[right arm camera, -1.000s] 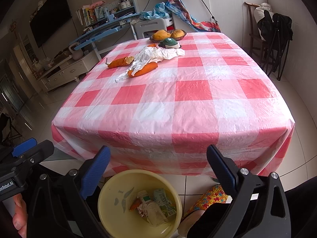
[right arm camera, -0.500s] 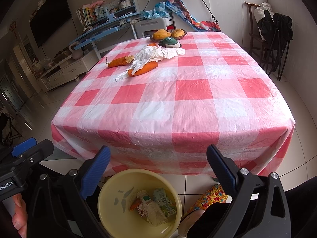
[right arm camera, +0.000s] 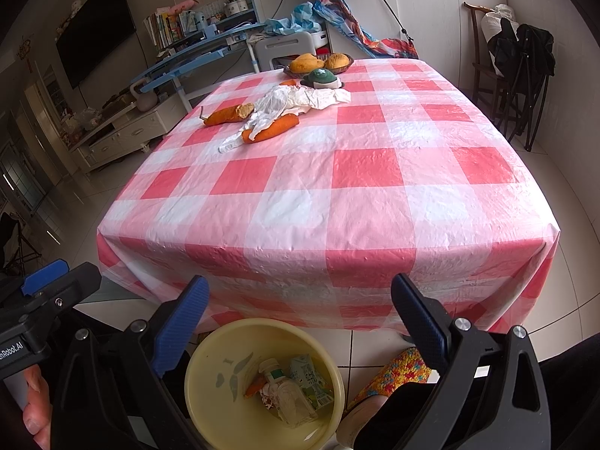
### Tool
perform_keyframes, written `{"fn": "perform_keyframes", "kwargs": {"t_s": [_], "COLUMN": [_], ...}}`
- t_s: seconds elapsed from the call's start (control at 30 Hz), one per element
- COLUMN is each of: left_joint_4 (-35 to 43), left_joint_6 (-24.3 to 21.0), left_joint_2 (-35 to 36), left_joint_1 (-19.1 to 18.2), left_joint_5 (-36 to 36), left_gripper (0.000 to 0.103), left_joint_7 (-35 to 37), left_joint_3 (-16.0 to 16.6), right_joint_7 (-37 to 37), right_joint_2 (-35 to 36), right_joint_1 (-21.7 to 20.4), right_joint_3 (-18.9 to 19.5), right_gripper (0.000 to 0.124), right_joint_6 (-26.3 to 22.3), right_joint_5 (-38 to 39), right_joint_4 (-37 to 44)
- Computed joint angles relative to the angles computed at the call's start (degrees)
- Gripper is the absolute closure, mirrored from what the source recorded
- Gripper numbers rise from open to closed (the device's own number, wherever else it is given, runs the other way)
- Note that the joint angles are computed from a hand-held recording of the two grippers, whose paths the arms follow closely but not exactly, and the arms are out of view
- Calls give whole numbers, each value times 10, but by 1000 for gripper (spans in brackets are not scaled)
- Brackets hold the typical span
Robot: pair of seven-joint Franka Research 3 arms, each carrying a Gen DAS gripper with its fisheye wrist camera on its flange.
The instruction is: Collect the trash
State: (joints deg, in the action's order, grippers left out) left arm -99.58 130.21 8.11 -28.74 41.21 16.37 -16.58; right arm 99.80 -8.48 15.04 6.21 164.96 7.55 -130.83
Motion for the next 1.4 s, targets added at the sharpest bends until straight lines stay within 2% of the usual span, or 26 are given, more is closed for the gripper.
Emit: {"fn": "perform_keyframes", "kwargs": {"t_s": [1.4], "left_joint_4": [1], "left_joint_6": [0], "left_joint_2": [1], "left_joint_1": [-1], "left_joint_5": [-1], "left_gripper": [17], "left_joint_7": [1], "left_joint_3": [1], "right_joint_7": [9], "right_joint_2": [1], "right_joint_1": [0], "right_joint_3": [2], "right_gripper": [30], "right_joint_6": [0], "right_joint_5": [-8], "right_joint_4": [0]}}
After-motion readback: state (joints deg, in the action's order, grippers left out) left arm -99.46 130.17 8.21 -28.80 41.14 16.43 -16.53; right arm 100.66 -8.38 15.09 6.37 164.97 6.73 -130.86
